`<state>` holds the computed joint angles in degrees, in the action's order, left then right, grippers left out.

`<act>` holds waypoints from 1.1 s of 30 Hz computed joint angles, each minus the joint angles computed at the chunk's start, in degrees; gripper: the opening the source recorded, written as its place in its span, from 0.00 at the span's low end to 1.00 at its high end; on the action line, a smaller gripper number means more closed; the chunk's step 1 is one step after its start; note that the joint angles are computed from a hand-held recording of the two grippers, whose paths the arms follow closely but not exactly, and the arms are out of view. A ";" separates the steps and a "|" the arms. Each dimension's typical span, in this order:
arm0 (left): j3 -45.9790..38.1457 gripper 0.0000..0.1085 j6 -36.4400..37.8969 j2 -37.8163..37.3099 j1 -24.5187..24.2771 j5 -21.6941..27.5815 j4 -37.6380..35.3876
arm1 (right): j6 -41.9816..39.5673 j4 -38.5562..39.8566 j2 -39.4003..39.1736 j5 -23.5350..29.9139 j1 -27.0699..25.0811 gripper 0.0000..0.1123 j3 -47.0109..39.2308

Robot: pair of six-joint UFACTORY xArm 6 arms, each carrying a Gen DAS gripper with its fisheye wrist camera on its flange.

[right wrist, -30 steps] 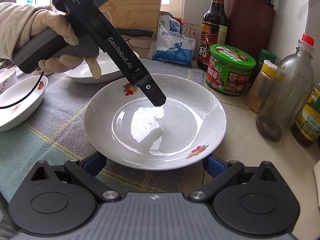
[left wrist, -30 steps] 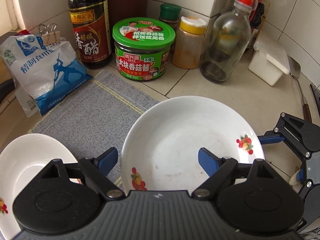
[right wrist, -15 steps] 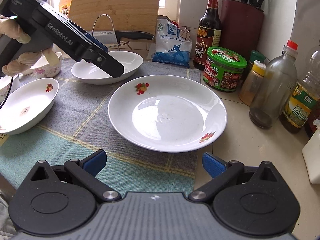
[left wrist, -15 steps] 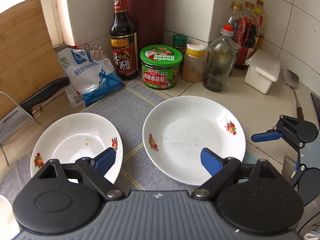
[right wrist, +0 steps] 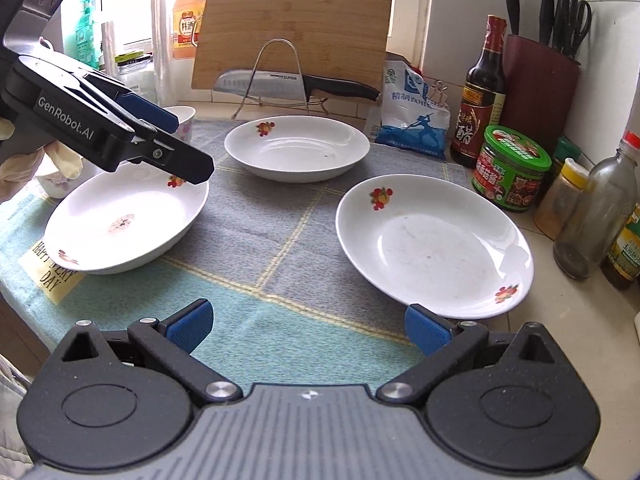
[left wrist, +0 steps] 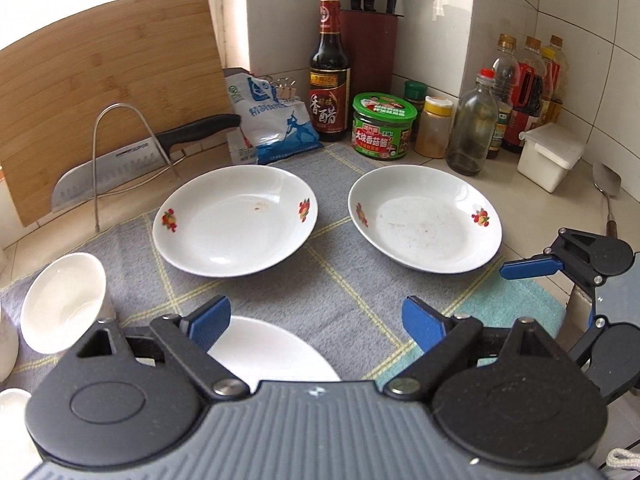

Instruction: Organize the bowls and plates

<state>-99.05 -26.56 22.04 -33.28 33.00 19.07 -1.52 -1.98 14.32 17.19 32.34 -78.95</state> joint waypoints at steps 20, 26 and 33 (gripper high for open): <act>23.88 0.85 -20.25 -17.82 3.08 -2.48 10.55 | -11.07 12.27 8.12 1.57 8.95 0.92 -7.21; 26.02 0.85 -22.06 -19.89 3.80 -1.13 11.63 | -15.94 16.68 12.06 2.93 9.88 0.92 -12.38; 27.77 0.85 -22.02 -21.59 4.62 -0.92 11.27 | -16.33 14.39 15.78 4.75 10.56 0.92 -17.14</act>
<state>-71.28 -48.58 0.46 -28.65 32.07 30.34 -17.85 12.41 30.09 21.94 42.90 -96.09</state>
